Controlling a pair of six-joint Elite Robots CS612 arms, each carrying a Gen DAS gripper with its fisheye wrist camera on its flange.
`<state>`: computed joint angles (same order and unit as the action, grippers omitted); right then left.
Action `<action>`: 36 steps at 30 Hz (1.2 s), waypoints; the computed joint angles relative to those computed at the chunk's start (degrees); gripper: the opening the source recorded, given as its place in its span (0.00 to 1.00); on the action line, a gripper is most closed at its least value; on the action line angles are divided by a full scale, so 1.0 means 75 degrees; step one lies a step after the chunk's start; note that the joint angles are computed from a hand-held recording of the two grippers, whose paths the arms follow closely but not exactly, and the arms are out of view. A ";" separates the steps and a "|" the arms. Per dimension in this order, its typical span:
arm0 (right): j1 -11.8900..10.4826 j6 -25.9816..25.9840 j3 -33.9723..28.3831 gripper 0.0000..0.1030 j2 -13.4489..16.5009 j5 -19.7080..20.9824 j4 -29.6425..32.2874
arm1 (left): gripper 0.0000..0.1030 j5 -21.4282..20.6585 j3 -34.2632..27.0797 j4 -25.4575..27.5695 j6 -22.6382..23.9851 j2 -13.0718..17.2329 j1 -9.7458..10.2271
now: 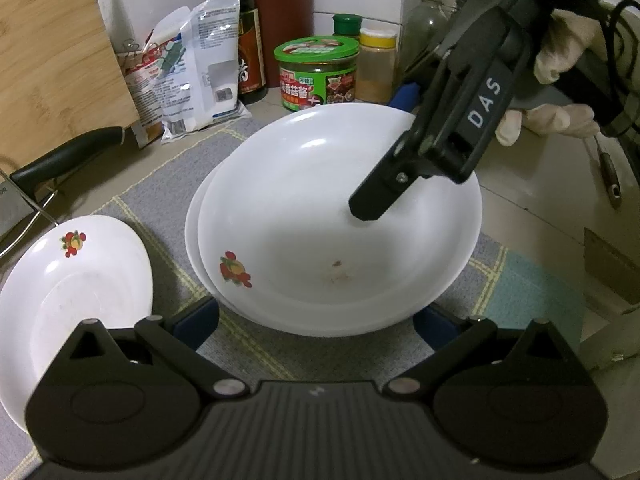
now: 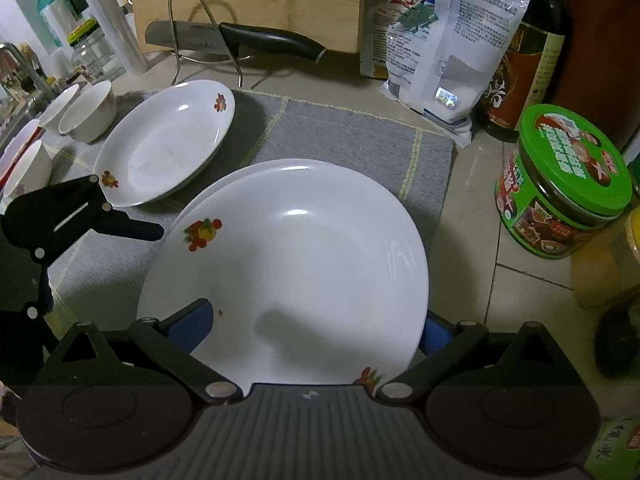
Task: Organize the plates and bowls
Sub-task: 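Lower the fruit-decal plate onto the other plate and open the right tool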
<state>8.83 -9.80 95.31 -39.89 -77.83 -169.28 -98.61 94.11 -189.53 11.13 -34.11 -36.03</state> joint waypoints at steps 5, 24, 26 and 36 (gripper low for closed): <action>0.0027 -0.0006 0.0014 1.00 -0.0008 -0.0203 -0.0007 | 0.99 -0.0019 0.0006 -0.0059 -0.0014 0.0015 -0.0006; 0.0125 -0.0374 0.0545 1.00 0.0021 -0.0408 -0.2133 | 0.99 0.0211 0.0412 -0.1194 -0.1290 -0.0006 0.0001; 0.0192 -0.0440 0.0574 1.00 0.0045 -0.0543 -0.2398 | 0.99 0.0368 0.0521 -0.1382 -0.1497 -0.0036 -0.0020; 0.0362 -0.0437 0.0595 1.00 0.0157 -0.0320 -0.2929 | 0.99 0.1874 0.1174 -0.2094 -0.2953 -0.0267 -0.0233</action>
<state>11.55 -13.08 99.77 -38.71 -80.23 -191.25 -84.55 102.92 -205.24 -11.02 -36.12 -37.77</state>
